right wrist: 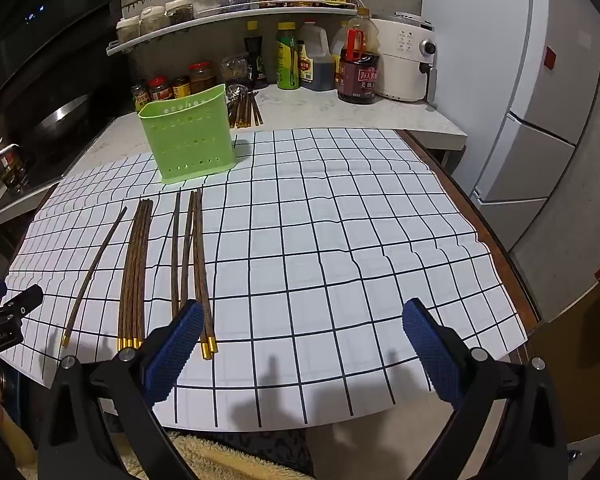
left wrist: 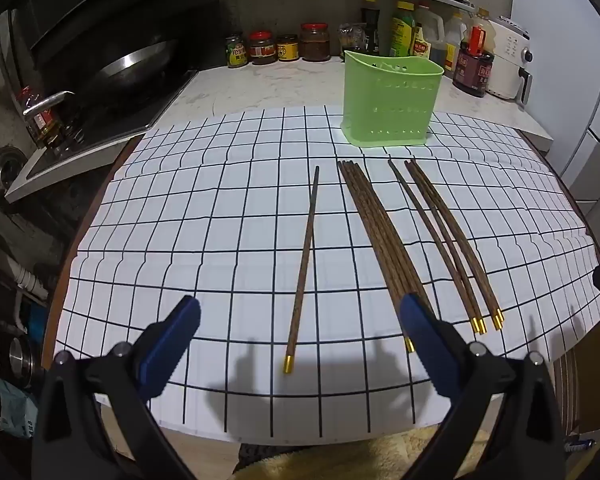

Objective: Organize utensils

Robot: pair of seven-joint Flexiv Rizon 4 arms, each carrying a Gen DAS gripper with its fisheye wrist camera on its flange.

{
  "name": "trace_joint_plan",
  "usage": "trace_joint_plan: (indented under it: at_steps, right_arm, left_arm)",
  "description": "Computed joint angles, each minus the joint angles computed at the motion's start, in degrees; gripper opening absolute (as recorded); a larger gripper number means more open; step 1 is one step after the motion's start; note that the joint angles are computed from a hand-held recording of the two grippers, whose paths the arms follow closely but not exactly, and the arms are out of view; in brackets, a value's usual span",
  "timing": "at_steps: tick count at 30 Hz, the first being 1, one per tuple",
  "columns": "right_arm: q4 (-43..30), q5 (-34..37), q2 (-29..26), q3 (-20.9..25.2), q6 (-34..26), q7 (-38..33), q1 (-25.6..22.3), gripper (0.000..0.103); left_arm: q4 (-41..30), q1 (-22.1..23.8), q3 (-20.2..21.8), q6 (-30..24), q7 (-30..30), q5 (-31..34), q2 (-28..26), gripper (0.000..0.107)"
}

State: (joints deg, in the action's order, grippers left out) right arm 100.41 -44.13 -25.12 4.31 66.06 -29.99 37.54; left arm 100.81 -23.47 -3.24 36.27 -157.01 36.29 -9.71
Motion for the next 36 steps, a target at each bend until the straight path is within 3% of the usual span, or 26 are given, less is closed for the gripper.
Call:
trace_joint_plan:
  at_steps: [36]
  right_arm:
    - [-0.10, 0.03, 0.13, 0.04, -0.44, 0.30, 0.28, 0.098]
  left_arm:
    - [1.19, 0.23, 0.04, 0.38, -0.42, 0.30, 0.54, 0.097]
